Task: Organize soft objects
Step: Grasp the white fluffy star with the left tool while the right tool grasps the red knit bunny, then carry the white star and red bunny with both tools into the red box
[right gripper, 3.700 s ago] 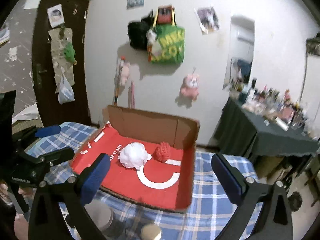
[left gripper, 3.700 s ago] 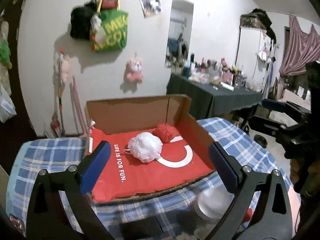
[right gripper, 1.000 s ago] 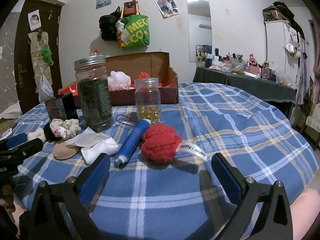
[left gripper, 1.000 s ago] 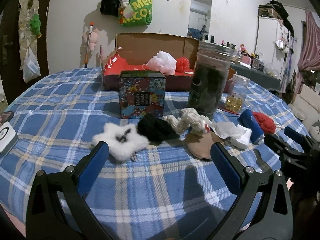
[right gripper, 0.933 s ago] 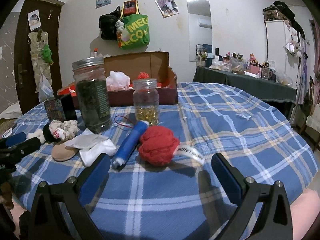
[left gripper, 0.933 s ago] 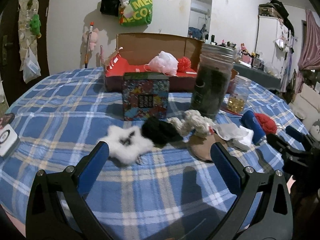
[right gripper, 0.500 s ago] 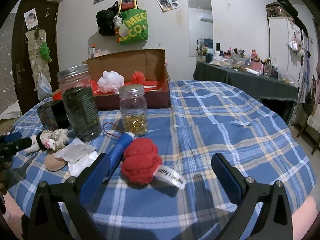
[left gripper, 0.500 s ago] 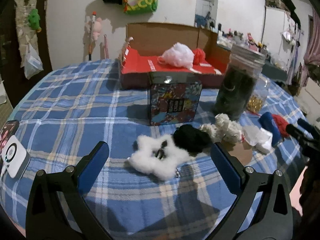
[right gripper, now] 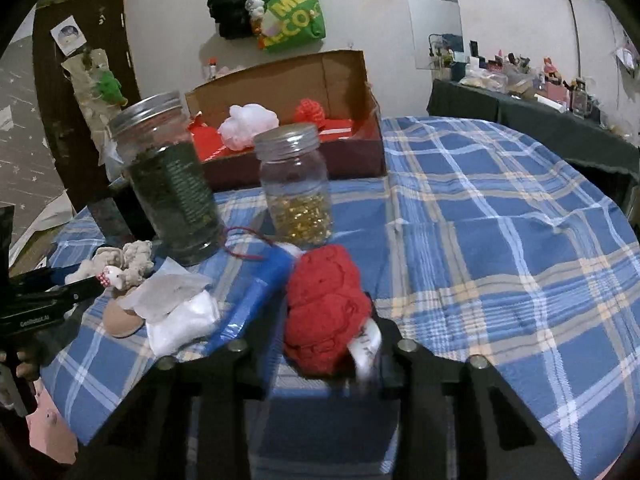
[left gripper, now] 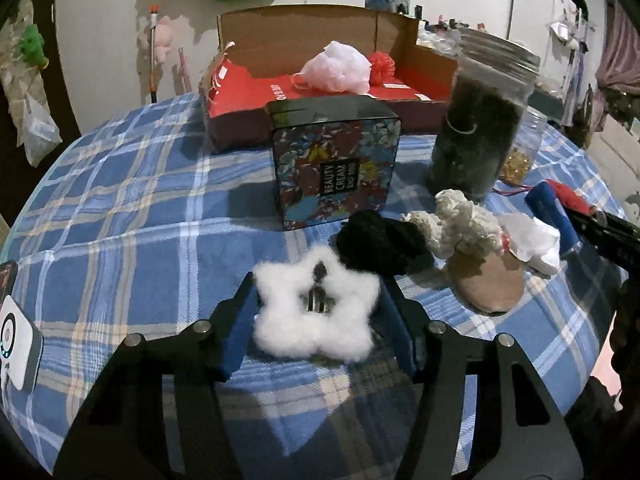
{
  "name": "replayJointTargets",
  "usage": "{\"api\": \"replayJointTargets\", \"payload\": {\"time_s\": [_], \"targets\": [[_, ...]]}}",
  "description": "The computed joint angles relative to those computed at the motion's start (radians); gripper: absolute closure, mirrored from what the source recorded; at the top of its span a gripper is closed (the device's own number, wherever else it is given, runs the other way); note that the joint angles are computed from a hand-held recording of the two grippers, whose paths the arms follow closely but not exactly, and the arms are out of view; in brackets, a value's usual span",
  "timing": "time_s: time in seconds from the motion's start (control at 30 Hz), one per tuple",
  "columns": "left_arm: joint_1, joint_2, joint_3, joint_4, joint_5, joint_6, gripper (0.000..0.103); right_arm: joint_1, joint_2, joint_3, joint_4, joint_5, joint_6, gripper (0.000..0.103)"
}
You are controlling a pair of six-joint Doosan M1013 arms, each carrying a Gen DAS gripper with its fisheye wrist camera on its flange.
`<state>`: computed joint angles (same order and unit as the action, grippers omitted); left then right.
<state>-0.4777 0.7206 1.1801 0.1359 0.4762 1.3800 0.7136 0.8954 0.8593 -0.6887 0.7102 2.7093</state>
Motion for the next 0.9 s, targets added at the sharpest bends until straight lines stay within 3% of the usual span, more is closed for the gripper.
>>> {"api": "replayJointTargets", "payload": {"time_s": [0.5, 0.73, 0.9], "targets": [[-0.005, -0.062, 0.071, 0.170, -0.114, -0.176, 0.050, 0.030, -0.050, 0.057, -0.289, -0.008, 0.263, 0.067], [-0.012, -0.070, 0.071, -0.125, -0.157, 0.123, 0.050, 0.040, -0.054, 0.061, -0.315, -0.099, 0.293, 0.067], [-0.023, -0.067, 0.065, -0.348, -0.151, 0.349, 0.050, 0.047, -0.025, 0.018, -0.236, -0.133, 0.203, 0.067]]}}
